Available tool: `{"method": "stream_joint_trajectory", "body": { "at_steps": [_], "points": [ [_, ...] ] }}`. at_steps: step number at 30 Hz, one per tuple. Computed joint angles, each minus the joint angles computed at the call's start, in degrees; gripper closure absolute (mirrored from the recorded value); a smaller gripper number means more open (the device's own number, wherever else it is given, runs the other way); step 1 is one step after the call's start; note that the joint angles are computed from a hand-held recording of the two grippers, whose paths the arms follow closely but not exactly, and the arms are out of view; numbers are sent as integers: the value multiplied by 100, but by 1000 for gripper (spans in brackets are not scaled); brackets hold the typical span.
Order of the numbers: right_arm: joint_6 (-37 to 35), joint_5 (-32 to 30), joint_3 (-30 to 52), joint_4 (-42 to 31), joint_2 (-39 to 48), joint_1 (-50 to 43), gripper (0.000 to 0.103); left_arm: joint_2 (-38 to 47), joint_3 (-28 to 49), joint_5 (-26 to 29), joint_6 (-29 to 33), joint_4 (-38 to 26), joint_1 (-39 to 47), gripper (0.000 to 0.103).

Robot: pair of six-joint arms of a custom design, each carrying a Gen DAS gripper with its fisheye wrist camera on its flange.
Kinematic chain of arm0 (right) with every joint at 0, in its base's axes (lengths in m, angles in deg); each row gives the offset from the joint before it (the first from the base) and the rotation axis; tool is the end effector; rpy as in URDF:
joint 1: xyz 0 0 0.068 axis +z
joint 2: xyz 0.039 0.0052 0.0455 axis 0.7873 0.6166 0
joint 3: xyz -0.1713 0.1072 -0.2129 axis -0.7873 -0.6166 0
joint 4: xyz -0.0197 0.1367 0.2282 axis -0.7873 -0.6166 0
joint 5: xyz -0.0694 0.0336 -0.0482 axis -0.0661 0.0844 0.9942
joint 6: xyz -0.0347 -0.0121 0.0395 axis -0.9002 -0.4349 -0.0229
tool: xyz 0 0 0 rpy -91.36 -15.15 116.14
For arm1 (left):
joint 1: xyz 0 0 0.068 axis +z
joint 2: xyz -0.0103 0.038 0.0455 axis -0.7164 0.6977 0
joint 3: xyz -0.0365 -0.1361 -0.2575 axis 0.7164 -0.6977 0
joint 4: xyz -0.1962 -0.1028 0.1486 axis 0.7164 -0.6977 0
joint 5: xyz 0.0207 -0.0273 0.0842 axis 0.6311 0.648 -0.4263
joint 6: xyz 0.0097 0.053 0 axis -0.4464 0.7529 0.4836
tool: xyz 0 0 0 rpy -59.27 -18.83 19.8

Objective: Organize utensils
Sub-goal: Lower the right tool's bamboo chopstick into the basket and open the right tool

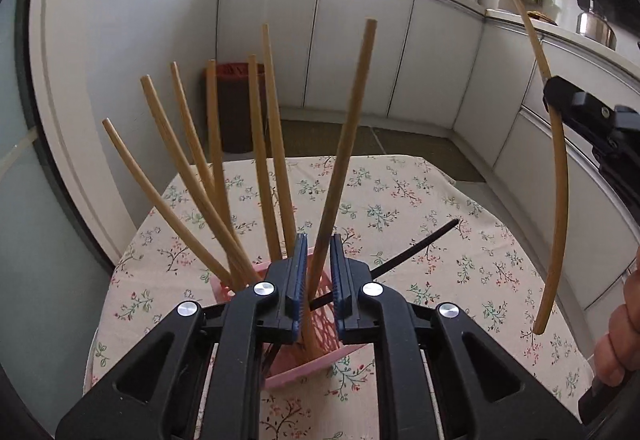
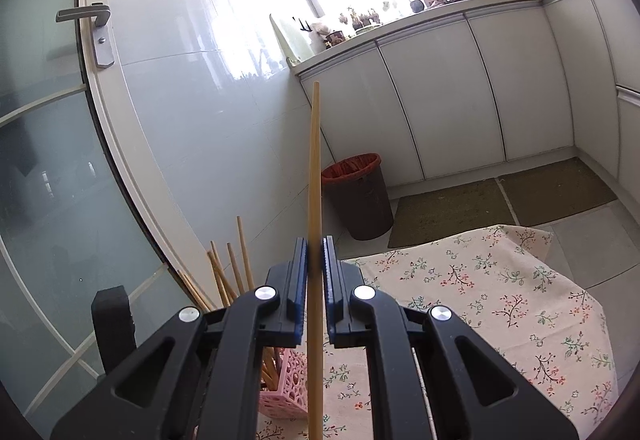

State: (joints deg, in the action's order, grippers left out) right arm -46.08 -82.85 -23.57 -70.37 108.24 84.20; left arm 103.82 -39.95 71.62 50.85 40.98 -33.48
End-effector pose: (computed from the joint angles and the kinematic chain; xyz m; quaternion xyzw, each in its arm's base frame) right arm 0.1948 0.1267 0.2675 -0.0934 0.7929 0.3098 0.5163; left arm 0.1411 0.0219 0.2322 -0.0421 0.8928 -0.0617 0.4441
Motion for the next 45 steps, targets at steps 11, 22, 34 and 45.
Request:
{"method": "stream_joint_trajectory", "body": {
  "at_steps": [11, 22, 34, 45],
  "points": [
    [-86, 660, -109, 656, 269, 830, 95, -133, 1320, 3277, 1591, -2317, 4030, 43],
    [-501, 2217, 104, 2123, 1476, 2093, 95, 761, 1647, 3403, 2026, -2862, 4792, 38],
    [-982, 3262, 252, 3370, 3008, 2504, 94, 1574, 1947, 3912, 2595, -3318, 5556, 37],
    [-672, 3156, 31, 2691, 2421, 2423, 94, 1339, 1843, 3828, 2511, -3232, 5315, 37]
  ]
}}
